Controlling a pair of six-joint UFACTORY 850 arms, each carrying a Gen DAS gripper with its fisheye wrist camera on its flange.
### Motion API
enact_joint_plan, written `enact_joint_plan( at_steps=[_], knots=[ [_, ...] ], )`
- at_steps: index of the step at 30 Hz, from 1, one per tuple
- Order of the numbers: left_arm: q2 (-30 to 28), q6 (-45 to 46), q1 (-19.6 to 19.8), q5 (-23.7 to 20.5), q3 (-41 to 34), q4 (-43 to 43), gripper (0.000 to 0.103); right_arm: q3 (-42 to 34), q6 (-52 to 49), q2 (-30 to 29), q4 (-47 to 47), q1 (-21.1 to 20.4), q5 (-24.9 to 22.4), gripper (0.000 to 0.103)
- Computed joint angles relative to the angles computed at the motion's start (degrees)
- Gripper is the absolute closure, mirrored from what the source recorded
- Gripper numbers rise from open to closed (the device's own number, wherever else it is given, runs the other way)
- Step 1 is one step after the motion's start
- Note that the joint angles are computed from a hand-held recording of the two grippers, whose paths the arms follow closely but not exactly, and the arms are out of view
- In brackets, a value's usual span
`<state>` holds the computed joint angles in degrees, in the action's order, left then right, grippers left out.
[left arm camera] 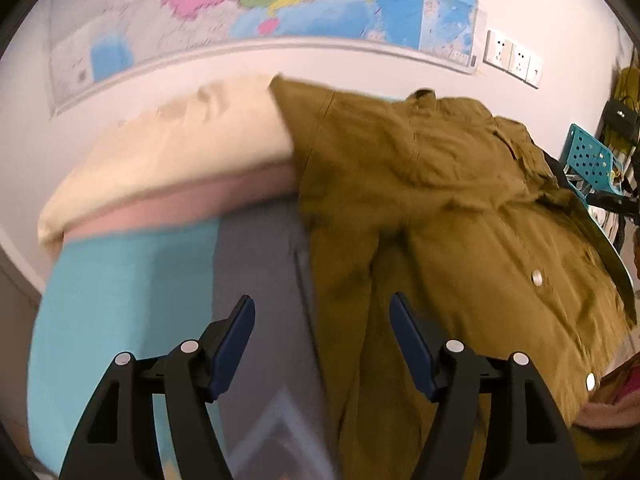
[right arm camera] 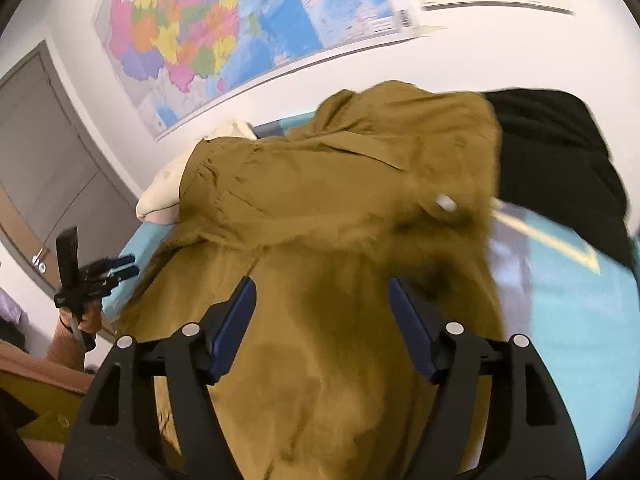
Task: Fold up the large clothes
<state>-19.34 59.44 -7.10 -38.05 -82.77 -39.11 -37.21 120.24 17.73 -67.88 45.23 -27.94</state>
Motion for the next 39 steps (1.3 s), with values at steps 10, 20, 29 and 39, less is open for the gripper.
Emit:
enact_joint_plan(
  at_steps=[10, 20, 29, 39],
  knots=[
    [4.7, 1.3, 3.0, -8.6, 7.8, 0.7, 0.030, 7.8, 18.3, 8.4, -0.2, 16.6, -16.0, 0.031],
    [4.4, 5.8, 4.6, -23.6, 8.2, -5.2, 0.024, 13.7, 30.0, 14.4, 2.4, 25.8, -23.0, 0.024],
    [2.7, 3.8, 5.1, -29.4, 6.8, -7.8, 0.019, 14.6, 31.9, 11.0, -5.6, 21.9, -9.9, 0.024],
    [5.8, 0.0, 2.7, -15.3, 9.9, -5.8, 0.083, 15.9, 38.8, 10.4, -13.9, 20.9, -6.0, 0.052]
  ],
)
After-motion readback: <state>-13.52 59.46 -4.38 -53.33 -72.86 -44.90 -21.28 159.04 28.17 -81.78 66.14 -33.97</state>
